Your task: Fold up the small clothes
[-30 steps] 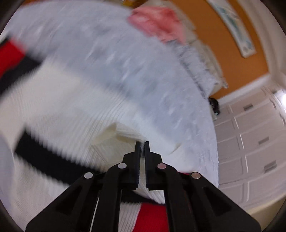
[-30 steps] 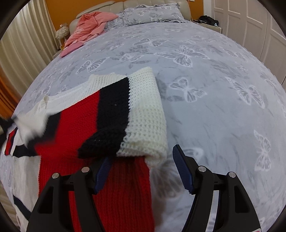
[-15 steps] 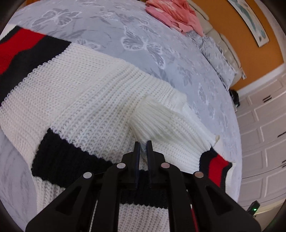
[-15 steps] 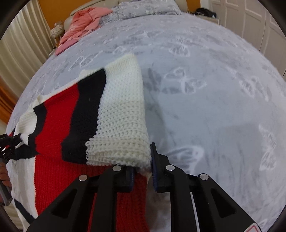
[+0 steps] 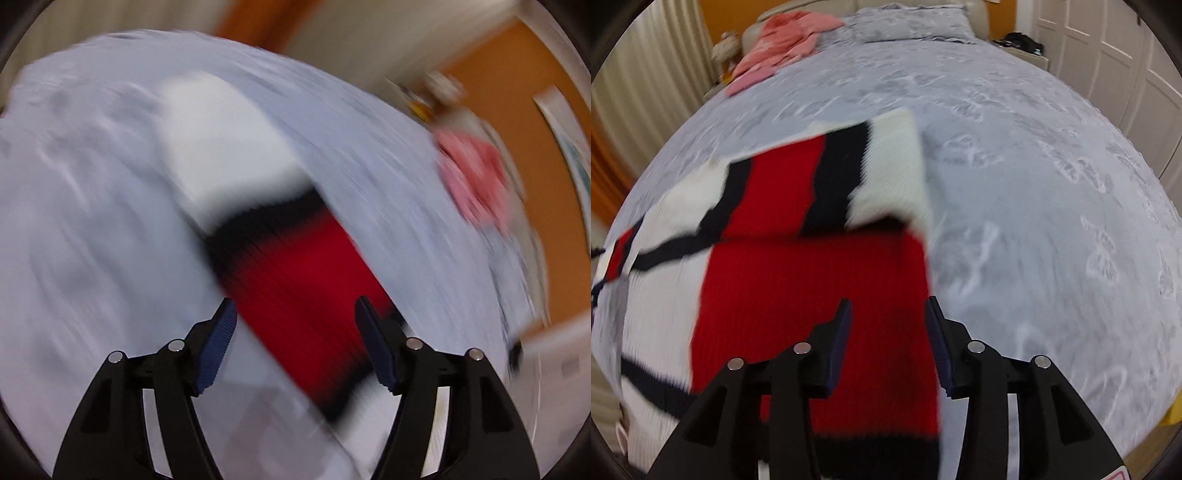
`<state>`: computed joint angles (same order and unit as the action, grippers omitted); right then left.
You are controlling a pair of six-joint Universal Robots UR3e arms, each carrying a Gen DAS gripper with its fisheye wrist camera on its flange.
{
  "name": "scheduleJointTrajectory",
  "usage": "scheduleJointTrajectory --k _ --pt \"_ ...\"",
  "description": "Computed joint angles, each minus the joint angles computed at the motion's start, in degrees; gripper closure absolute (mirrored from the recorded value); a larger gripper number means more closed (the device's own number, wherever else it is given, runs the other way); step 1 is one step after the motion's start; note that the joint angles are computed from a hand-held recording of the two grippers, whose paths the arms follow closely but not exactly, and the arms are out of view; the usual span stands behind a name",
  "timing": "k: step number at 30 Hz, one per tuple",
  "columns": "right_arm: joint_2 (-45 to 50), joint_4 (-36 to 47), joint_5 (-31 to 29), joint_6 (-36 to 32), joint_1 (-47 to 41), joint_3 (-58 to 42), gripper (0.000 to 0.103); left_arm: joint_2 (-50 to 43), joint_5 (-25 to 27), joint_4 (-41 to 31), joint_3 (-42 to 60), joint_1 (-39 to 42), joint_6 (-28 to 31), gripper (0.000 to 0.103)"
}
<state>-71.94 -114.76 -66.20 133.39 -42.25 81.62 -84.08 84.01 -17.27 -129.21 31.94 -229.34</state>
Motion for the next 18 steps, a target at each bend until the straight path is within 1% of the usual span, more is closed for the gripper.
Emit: scheduleJointTrajectory --k 1,2,3,4,5,6,7,8,9,11,13,15,16,18 --pt "-2.4 1.3 -0.2 -1.3 -0.4 2.3 0.061 0.5 -1.3 -1.4 -1.1 5.6 1.2 0.039" --pt "-3.8 1.8 -0.6 -2.0 -0.4 3.8 0.059 0.6 -3.2 -2.2 -1.8 9.4 2.2 0.039" --pt "-5.5 2.1 -1.2 -2.6 -0.3 5.6 0.058 -0.2 -6.4 1.1 -3.9 13.5 2.5 0.04" --pt "-7.0 2.7 -1.9 -3.3 -0.1 7.1 0.057 -0.4 -7.5 3.1 -4.4 15.1 2.5 0.04" --pt "-8.2 3.0 -2.4 -3.7 0.2 8.4 0.057 -1.3 -7.1 4.4 -3.9 15.3 2.0 0.041" --pt "-9.3 2.8 -3.0 -3.8 0.6 9.7 0.056 -2.5 -8.0 5.3 -3.1 15.6 1.8 0.048" --pt "-9.9 2.3 -3.7 -3.7 1.3 10.6 0.056 -3.0 -10.3 6.8 -3.8 17.0 2.4 0.055" --pt "-10.4 2.2 -4.0 -3.5 1.8 11.0 0.056 -3.4 -12.4 8.3 -4.7 18.2 2.7 0.082" --pt "-10.6 2.1 -4.2 -3.3 2.2 11.3 0.055 -4.1 -14.2 8.6 -5.0 19.3 2.9 0.095" --pt "-10.6 2.1 -4.2 -2.6 3.0 10.9 0.053 -2.5 -15.8 9.6 -6.9 20.4 1.8 0.096" --pt "-10.8 2.1 -3.9 -1.9 3.5 10.7 0.052 -1.2 -15.5 10.8 -6.6 19.5 2.3 0.096" --pt "-10.6 2.2 -3.9 -1.8 3.8 10.5 0.051 0.8 -14.2 8.9 -3.9 17.4 3.6 0.096" --pt "-10.3 2.3 -3.8 -1.8 3.9 10.2 0.051 3.5 -14.8 7.1 -2.8 17.6 4.7 0.096" --pt "-10.1 2.1 -3.5 -1.3 3.9 10.1 0.051 5.8 -15.3 4.1 0.4 16.9 4.8 0.097"
